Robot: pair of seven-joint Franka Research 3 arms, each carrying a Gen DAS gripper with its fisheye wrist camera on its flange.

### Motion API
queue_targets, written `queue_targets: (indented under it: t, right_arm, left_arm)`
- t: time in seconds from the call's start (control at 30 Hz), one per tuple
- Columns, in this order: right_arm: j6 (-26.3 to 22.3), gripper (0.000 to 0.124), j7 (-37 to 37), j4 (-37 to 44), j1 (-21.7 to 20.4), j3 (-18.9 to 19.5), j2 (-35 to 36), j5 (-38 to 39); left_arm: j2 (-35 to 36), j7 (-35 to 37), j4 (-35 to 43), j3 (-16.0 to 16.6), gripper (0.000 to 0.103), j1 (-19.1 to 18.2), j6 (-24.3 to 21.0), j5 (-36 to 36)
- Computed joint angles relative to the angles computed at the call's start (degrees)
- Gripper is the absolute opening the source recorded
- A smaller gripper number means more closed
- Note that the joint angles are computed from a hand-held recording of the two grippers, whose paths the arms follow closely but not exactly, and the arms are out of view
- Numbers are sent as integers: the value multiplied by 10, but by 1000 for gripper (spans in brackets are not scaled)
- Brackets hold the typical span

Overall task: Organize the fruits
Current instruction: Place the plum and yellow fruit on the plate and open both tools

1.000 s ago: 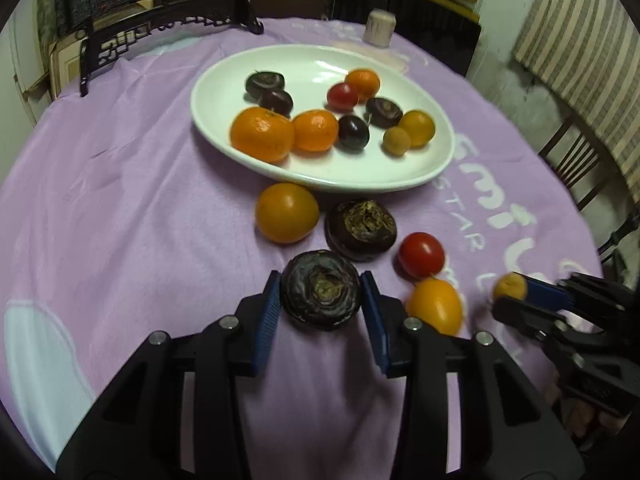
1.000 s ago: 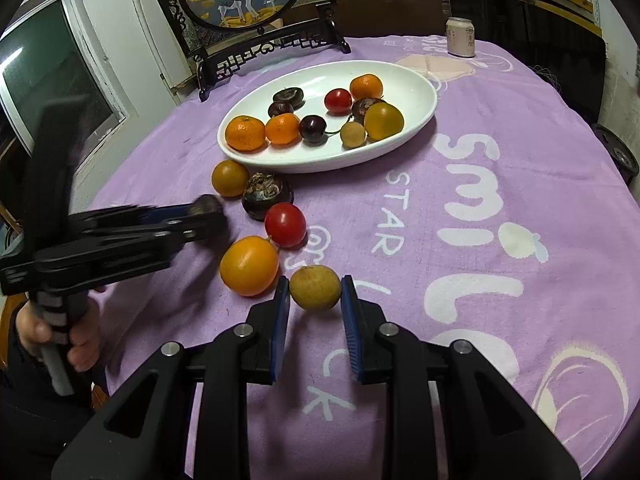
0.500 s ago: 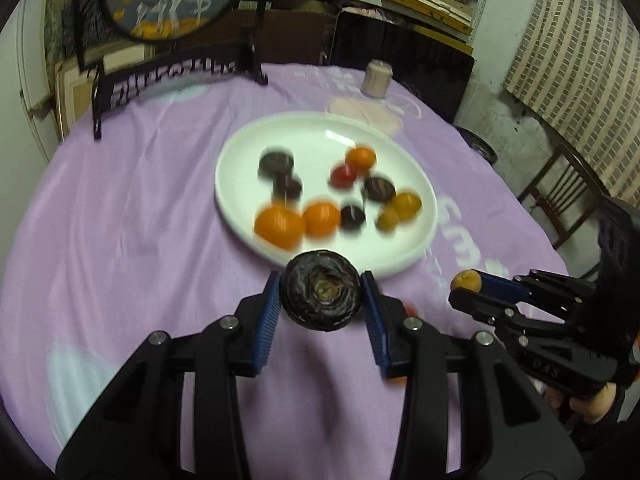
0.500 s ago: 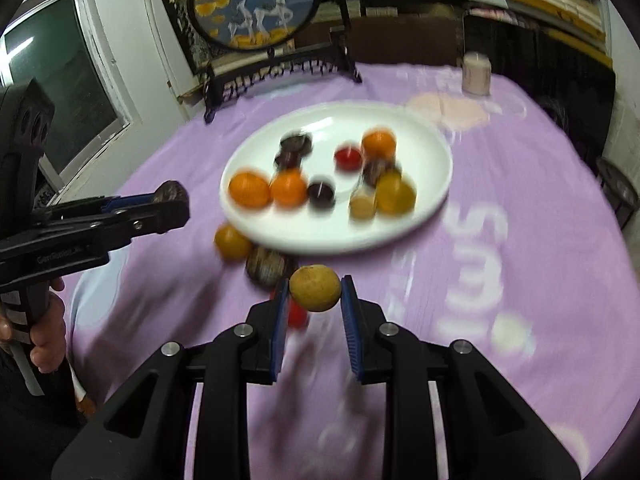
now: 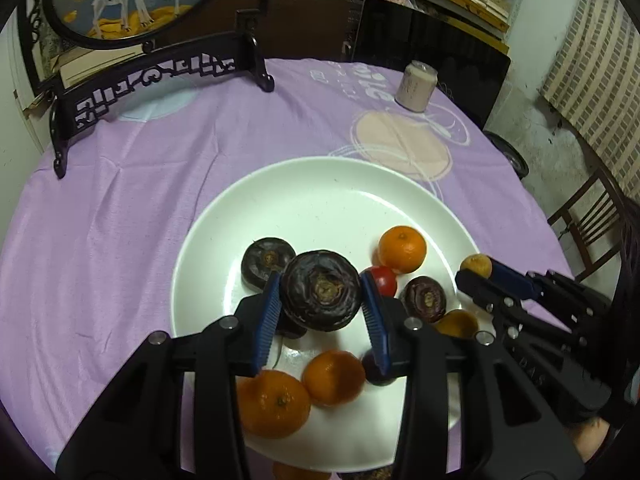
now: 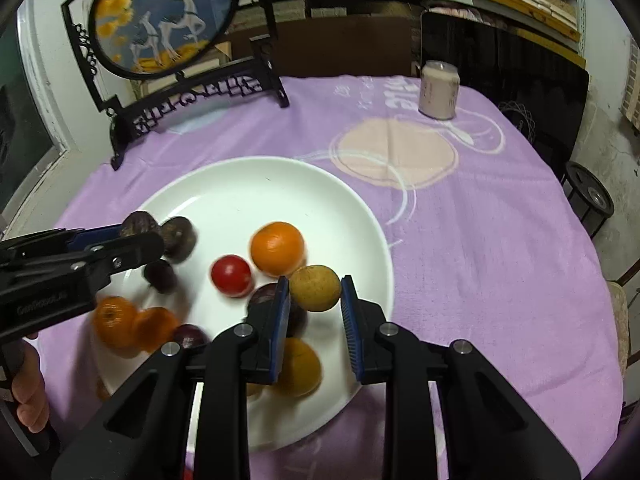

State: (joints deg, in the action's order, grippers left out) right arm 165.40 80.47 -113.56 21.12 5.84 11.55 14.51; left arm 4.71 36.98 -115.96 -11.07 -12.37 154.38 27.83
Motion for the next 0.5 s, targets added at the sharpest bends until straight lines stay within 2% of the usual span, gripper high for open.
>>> queue_targets:
  t: [0.13,0.2,0.23,0.27,0.3,0.33,0.4,0.5]
  right_arm:
    - [-4,26,-13,10,-5,5,10,14]
    - [7,33,-12,8,-1,3,10,11]
    - [19,52,-1,5,6,-4,11,-2]
    - [42,57,26,-3,21,-22,9,-33]
    - [55,57,51,-10,35,-39,7,-65]
    - [62,57,71,-17,42,-49,5,-91]
    - [65,57,41,-25,14,-18,0,-50]
    - [46,57,-44,-51,-32,37,-31,62]
  left_arm:
    - [13,19,5,0,41,2,5,-20]
    - [11,21,0,1,41,3,11,-20]
    - [8,17,-5,2,43,2,17,-17]
    - [5,7,-8,4,48,2,23,-8]
    - [-2,-7,-13,6,60,0,29,6]
    - [-9,-23,-19,8,62,0,32,20]
    - [-30,-40,-35,6,62,1,35,36]
    - [-81,-59,-82,-3,62,4,40,38]
